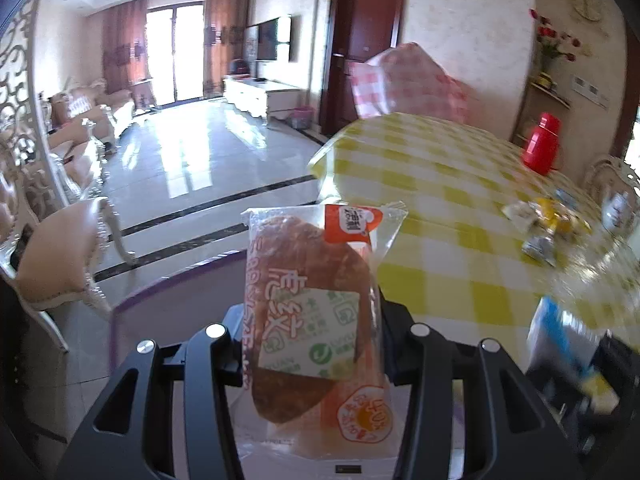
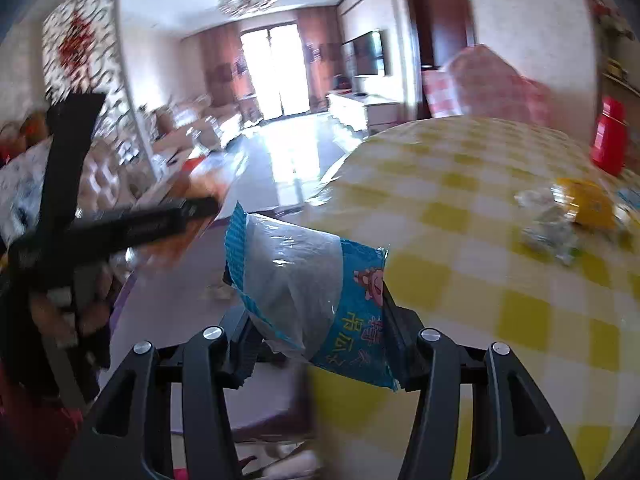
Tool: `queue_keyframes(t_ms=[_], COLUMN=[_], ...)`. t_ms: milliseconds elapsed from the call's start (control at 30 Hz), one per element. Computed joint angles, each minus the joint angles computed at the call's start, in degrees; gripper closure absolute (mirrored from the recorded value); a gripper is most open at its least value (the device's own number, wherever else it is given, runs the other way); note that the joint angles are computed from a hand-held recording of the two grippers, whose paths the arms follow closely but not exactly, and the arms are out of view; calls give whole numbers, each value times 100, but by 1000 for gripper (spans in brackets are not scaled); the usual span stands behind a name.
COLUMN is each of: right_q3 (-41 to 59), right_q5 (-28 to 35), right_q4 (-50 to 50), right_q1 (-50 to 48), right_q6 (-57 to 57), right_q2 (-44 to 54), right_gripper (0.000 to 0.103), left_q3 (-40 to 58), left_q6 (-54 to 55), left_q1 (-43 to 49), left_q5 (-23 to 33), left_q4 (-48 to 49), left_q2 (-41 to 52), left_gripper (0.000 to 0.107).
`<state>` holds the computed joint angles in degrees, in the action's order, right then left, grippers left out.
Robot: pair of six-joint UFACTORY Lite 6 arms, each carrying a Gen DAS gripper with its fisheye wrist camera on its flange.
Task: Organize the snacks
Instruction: 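Carry the bread bag and blue snack bag over the purple-rimmed bin, then open both grippers to drop the bread and blue bag into the bin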
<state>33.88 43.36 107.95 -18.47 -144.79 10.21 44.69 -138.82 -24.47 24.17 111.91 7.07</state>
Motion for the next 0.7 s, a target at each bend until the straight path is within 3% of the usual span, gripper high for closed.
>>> queue_keyframes(t_ms=[267, 400, 433, 500, 700], right_q3=[-496, -504, -467, -389, -359], right_q5=[-471, -616, -597, -426, 60], right_q4=[1087, 970, 843, 448, 78], right_q1=[1441, 1876, 1877, 1738, 953], right_q6=[-1152, -1171, -1073, -825, -425], right_q2=[67, 301, 377, 500, 246], right_gripper=[51, 47, 43, 34, 27], left_q3=[-299, -207, -211, -255, -290], left_q6=[596, 937, 918, 837, 603], left_q1=[279, 357, 358, 325, 45], left_q5=[126, 212, 257, 392, 903], left_q4=[-498, -825, -853, -916, -1018], left_q2=[-389, -292, -303, -383, -478], left_gripper=[60, 57, 53, 24, 10])
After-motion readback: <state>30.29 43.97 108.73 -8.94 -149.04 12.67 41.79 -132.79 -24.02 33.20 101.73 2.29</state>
